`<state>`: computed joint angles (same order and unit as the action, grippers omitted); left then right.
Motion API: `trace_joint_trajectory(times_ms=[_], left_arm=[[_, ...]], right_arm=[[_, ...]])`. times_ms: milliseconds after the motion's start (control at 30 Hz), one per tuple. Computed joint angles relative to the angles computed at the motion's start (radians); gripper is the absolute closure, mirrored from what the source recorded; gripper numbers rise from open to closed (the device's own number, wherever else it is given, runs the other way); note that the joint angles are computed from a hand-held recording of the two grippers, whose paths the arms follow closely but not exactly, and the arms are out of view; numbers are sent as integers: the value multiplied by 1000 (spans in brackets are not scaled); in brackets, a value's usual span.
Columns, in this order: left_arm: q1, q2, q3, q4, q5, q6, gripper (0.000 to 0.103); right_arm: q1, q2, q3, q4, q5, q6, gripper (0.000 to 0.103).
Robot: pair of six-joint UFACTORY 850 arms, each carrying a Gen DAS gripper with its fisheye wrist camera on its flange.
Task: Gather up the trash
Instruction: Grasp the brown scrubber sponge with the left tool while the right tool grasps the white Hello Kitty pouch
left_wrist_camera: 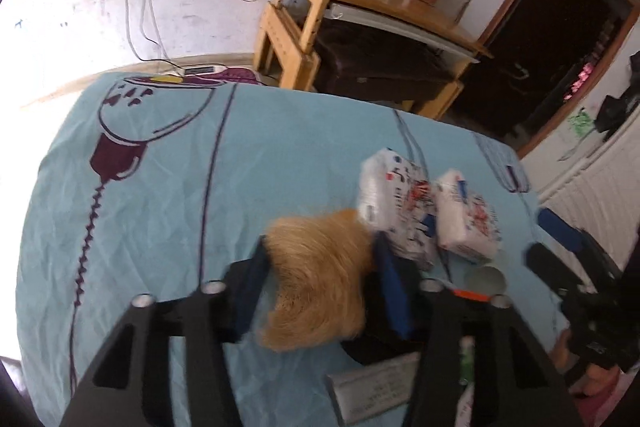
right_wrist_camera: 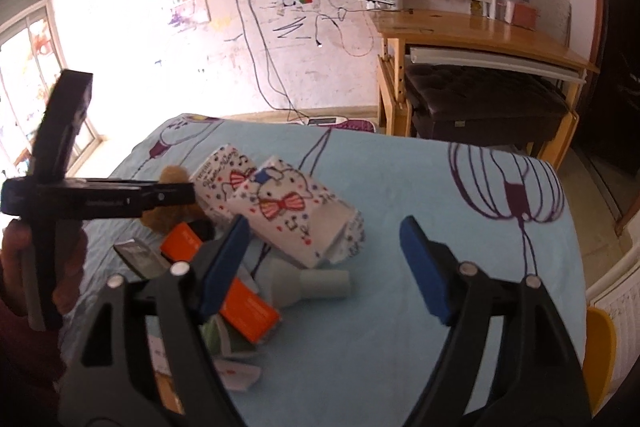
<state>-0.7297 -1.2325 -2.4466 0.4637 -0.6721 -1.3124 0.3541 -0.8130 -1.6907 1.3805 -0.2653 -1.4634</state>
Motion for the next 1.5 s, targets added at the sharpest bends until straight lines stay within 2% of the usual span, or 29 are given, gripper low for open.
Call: trace_joint_trajectory(times_ms=[100,267,367,600,733,833,1033,1233,1433,1467,1500], left_arm=[[-10,23,47,32,26,-42,67],[-29,141,250,182,113,-245,67],[-50,192,322,307,103,-357,67],[-61,218,353,344,109,-377,67],[-58,222,364,350,126,-386,67],[-62,239,396,369,140,-420,67],[-59,252,416,391,144,-447,67],[-66,242,387,383,121,-425,67],[-73,216,326,361,86,-379,67],[-74,211,313,355,80,-368,67],[-75,206,303,351,73,-358,67]], right_arm=[[7,-32,-58,-119,-26,105,24],[13,-89,-150,-271,-97,254,24],[22,-127,-210,-388,-125,361,20],[45,-205,-333,-697,-129,657,15],[41,-254,-407,-796,-185,781,15],[34,-248,-395,-753,-182,747,22],[29,-194,-311,-630,-127,627,44],[22,-167,-269,-545,-109,551,49],[7,-127,-212,-367,-90,403,53],[4,-120,-203,-341,-89,377,57],[2,-113,-193,-319,-83,357,58]])
